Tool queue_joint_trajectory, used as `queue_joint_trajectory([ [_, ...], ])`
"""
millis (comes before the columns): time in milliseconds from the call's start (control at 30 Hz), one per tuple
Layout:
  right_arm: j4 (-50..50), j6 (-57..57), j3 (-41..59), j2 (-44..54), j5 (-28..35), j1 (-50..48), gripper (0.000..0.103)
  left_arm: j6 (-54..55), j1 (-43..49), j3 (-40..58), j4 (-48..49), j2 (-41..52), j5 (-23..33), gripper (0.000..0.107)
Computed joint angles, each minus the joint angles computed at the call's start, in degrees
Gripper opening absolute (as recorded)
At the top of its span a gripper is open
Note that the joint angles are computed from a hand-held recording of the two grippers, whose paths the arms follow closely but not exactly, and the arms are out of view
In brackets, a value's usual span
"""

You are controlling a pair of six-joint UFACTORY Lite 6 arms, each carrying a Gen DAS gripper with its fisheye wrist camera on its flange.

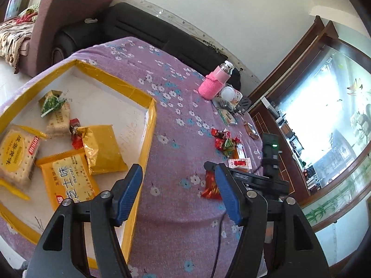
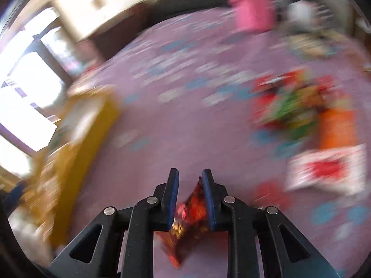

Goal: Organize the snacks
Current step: 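Grasp the red candy bag with the left tool while the right grasps a red candy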

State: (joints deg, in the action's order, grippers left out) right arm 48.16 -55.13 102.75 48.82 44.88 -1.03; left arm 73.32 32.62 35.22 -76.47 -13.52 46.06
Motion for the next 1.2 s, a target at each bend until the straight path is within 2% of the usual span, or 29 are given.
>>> queue_joint_trajectory([
  [33,4.0,-4.3,-3.1,-2.3,3.0,-1.5,0.02,0.0,-0.6,-0.1,0.1,0.4,0.0,0.064],
  [100,10.0,-9.3,-9.3,-7.3,3.7,-5.1,0.026,0.2,-2.5,-0.3,-0.4,1.1,-0.8,0.064],
  [133,11.6,-10.9,-12.4,-10.1,3.0,-7.6,0.029,0.5,-3.5,-0.3,-0.6,1.5,-1.2,0.064],
  [200,11.9,-12.7,-17.9,-14.5,-1.5,-10.7,0.049,1.1,-5.9,-0.4,-1.1,2.4,-2.3,0.064],
  [267,10.3,-12.0,-20.5,-16.0,-5.8,-11.9,0.053,1.7,-9.2,-0.3,-2.2,4.1,-3.9,0.064],
  [333,7.5,-8.9,-20.1,-14.4,-6.3,-12.5,0.053,1.8,-12.0,-0.2,-2.9,5.7,-4.9,0.064],
  [467,8.5,-5.4,-18.6,-10.6,-9.6,-10.9,0.053,1.1,-17.2,-1.2,-2.4,5.7,-8.0,0.064],
  [567,9.3,-5.3,-19.2,-10.4,-17.9,-6.2,0.053,0.4,-19.3,-2.7,-0.8,2.8,-11.9,0.064],
  [633,6.6,-3.1,-19.7,-10.6,-23.1,-3.3,0.044,0.2,-19.9,-2.9,-0.2,2.4,-13.3,0.064],
  [667,5.2,-2.4,-20.7,-11.1,-25.9,-2.1,0.028,0.4,-19.9,-2.8,-0.2,2.8,-13.4,0.064],
  [733,7.3,-5.9,-22.3,-11.6,-29.9,-0.2,0.026,-0.1,-20.6,-2.2,0.0,4.1,-14.2,0.064],
  [800,14.8,-14.2,-24.1,-12.3,-29.8,-1.0,0.026,-0.5,-22.8,-1.1,-0.3,6.1,-16.0,0.064],
  [933,23.9,-23.1,-25.5,-12.9,-21.9,-6.5,0.026,-2.6,-29.7,2.2,-0.1,10.1,-20.1,0.064],
  [1200,26.8,-27.4,-28.7,-15.7,-13.3,-13.5,0.026,-6.9,-45.3,15.1,3.9,25.1,-33.4,0.064],
])
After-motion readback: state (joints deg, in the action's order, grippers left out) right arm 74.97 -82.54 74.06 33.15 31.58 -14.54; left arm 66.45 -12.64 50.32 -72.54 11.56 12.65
